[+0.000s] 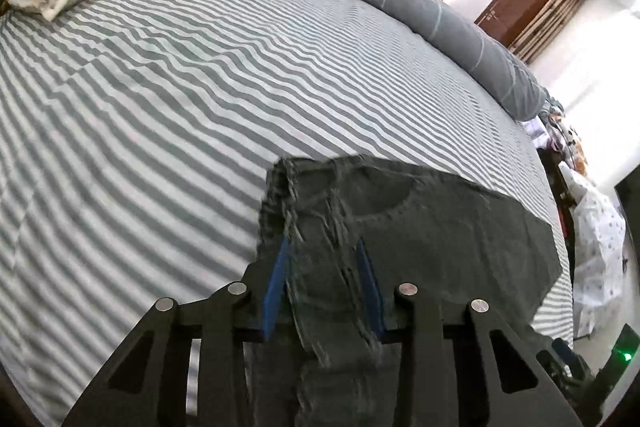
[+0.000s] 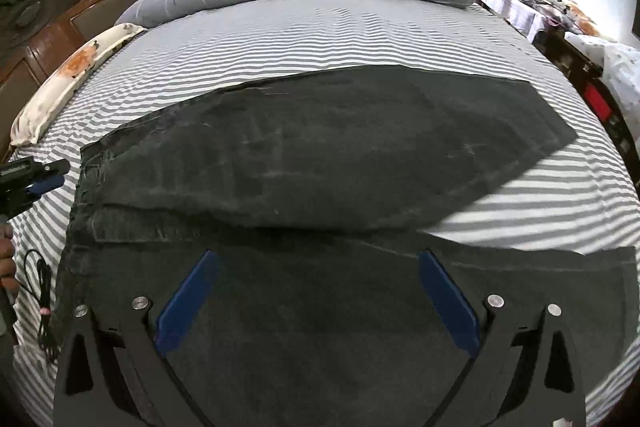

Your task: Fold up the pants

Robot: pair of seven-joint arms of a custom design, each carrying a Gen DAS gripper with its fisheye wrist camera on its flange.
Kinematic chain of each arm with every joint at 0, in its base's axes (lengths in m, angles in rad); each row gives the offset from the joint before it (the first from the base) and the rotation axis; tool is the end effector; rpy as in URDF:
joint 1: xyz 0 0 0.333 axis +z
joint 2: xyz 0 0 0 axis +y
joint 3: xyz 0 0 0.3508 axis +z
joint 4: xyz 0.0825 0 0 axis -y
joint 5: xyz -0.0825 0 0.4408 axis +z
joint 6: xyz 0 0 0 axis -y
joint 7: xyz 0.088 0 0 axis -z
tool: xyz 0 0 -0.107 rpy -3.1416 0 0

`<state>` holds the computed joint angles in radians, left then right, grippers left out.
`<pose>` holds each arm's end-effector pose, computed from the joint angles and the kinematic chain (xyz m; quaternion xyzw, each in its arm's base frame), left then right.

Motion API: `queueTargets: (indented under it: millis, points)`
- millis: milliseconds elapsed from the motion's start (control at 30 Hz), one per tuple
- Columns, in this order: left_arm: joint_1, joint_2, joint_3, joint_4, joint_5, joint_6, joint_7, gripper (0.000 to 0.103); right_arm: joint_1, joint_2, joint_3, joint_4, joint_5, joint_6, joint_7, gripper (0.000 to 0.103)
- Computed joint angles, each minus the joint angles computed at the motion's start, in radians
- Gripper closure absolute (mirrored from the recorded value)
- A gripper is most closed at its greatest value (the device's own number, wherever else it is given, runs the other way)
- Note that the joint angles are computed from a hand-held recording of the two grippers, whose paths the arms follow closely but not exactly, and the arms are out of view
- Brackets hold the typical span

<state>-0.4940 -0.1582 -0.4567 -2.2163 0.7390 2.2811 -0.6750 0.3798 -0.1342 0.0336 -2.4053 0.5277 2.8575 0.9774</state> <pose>0.3381 -0.4577 0.4712 -0.8800 0.3310 -0.2996 0.1620 0.5171 0.1972 0.4247 -0.8273 0.4667 -0.1248 0.2867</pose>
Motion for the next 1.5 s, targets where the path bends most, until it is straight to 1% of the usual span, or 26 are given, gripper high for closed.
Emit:
queueTargets:
  millis: [67, 100, 200, 333, 367, 400, 467, 567, 600, 733, 800, 833, 900, 933, 967, 1033, 1067, 1100, 1133, 1167, 1200, 1233, 1267, 1333, 1400, 1500]
  points:
    - [0.011, -0.001, 0.009, -0.022, 0.024, 0.031, -0.011, 0.072, 0.003, 0.030, 0.012, 0.019, -0.010, 0.008, 0.018, 0.003]
    - [0.020, -0.003, 0.013, -0.037, 0.050, 0.061, -0.027, 0.072, 0.004, 0.040, 0.016, 0.026, -0.010, 0.010, 0.021, 0.003]
    - [0.037, -0.001, 0.022, -0.062, 0.080, 0.106, -0.048, 0.073, 0.000, 0.075, 0.034, 0.050, -0.039, 0.022, 0.054, 0.003]
    - [0.051, 0.002, 0.029, -0.080, 0.085, 0.111, -0.055, 0.073, -0.005, 0.102, 0.052, 0.066, -0.067, 0.037, 0.075, 0.003]
    - [0.055, 0.001, 0.033, -0.089, 0.083, 0.133, -0.066, 0.074, -0.005, 0.108, 0.056, 0.070, -0.075, 0.040, 0.081, 0.003]
    - [0.058, 0.002, 0.029, -0.090, 0.093, 0.134, -0.081, 0.074, -0.006, 0.118, 0.061, 0.076, -0.089, 0.047, 0.091, 0.003]
    - [0.053, 0.016, 0.025, -0.070, 0.086, 0.103, -0.045, 0.074, -0.009, 0.127, 0.067, 0.081, -0.104, 0.052, 0.104, 0.003]
    - [0.048, 0.038, 0.033, -0.056, 0.088, 0.104, -0.002, 0.074, -0.011, 0.141, 0.074, 0.089, -0.116, 0.061, 0.109, 0.003]
    - [0.050, 0.043, 0.037, -0.053, 0.098, 0.109, -0.009, 0.074, -0.012, 0.144, 0.077, 0.090, -0.118, 0.066, 0.109, 0.003]
    - [0.071, 0.045, 0.058, -0.069, 0.165, 0.195, -0.097, 0.074, -0.016, 0.158, 0.087, 0.108, -0.104, 0.067, 0.091, 0.003]
    - [0.087, 0.047, 0.063, -0.080, 0.240, 0.272, -0.183, 0.074, -0.019, 0.172, 0.092, 0.129, -0.101, 0.066, 0.057, 0.003]
    - [0.090, 0.054, 0.064, -0.077, 0.259, 0.294, -0.200, 0.074, -0.020, 0.179, 0.094, 0.138, -0.104, 0.065, 0.047, 0.003]
    - [0.081, 0.067, 0.058, -0.053, 0.256, 0.260, -0.165, 0.074, -0.027, 0.197, 0.101, 0.168, -0.099, 0.057, 0.004, 0.003]
    - [0.079, 0.070, 0.061, -0.049, 0.264, 0.269, -0.157, 0.074, -0.032, 0.204, 0.108, 0.181, -0.082, 0.051, -0.028, 0.003]
    - [0.087, 0.080, 0.072, -0.048, 0.288, 0.306, -0.175, 0.074, -0.035, 0.215, 0.112, 0.198, -0.080, 0.044, -0.051, 0.003]
    - [0.098, 0.088, 0.083, -0.055, 0.355, 0.336, -0.273, 0.074, -0.044, 0.237, 0.121, 0.231, -0.071, 0.029, -0.096, 0.003]
    - [0.106, 0.096, 0.087, -0.059, 0.423, 0.362, -0.361, 0.074, -0.050, 0.251, 0.126, 0.252, -0.066, 0.020, -0.121, 0.003]
    - [0.105, 0.096, 0.090, -0.063, 0.448, 0.369, -0.395, 0.074, -0.046, 0.272, 0.121, 0.276, -0.105, 0.022, -0.117, 0.003]
    - [0.103, 0.094, 0.092, -0.064, 0.465, 0.365, -0.411, 0.074, -0.047, 0.290, 0.120, 0.300, -0.129, 0.015, -0.116, 0.003]
    - [0.098, 0.093, 0.091, -0.060, 0.458, 0.349, -0.391, 0.074, -0.048, 0.310, 0.119, 0.325, -0.153, 0.006, -0.111, 0.003]
    - [0.092, 0.093, 0.090, -0.055, 0.442, 0.331, -0.369, 0.078, -0.047, 0.322, 0.117, 0.341, -0.180, 0.002, -0.099, 0.003]
    - [0.084, 0.089, 0.086, -0.052, 0.426, 0.302, -0.346, 0.094, -0.043, 0.341, 0.110, 0.366, -0.216, -0.006, -0.080, 0.003]
    - [0.075, 0.079, 0.077, -0.049, 0.427, 0.253, -0.343, 0.098, -0.048, 0.365, 0.114, 0.402, -0.234, -0.028, -0.083, 0.003]
    - [0.067, 0.065, 0.065, -0.047, 0.476, 0.215, -0.389, 0.098, -0.065, 0.389, 0.133, 0.441, -0.241, -0.053, -0.115, 0.003]
    - [0.048, 0.050, 0.040, -0.036, 0.506, 0.130, -0.402, 0.098, -0.077, 0.422, 0.150, 0.501, -0.250, -0.104, -0.164, 0.003]
    - [0.015, 0.042, 0.008, -0.016, 0.545, 0.018, -0.385, 0.098, -0.098, 0.466, 0.175, 0.601, -0.230, -0.219, -0.255, 0.003]
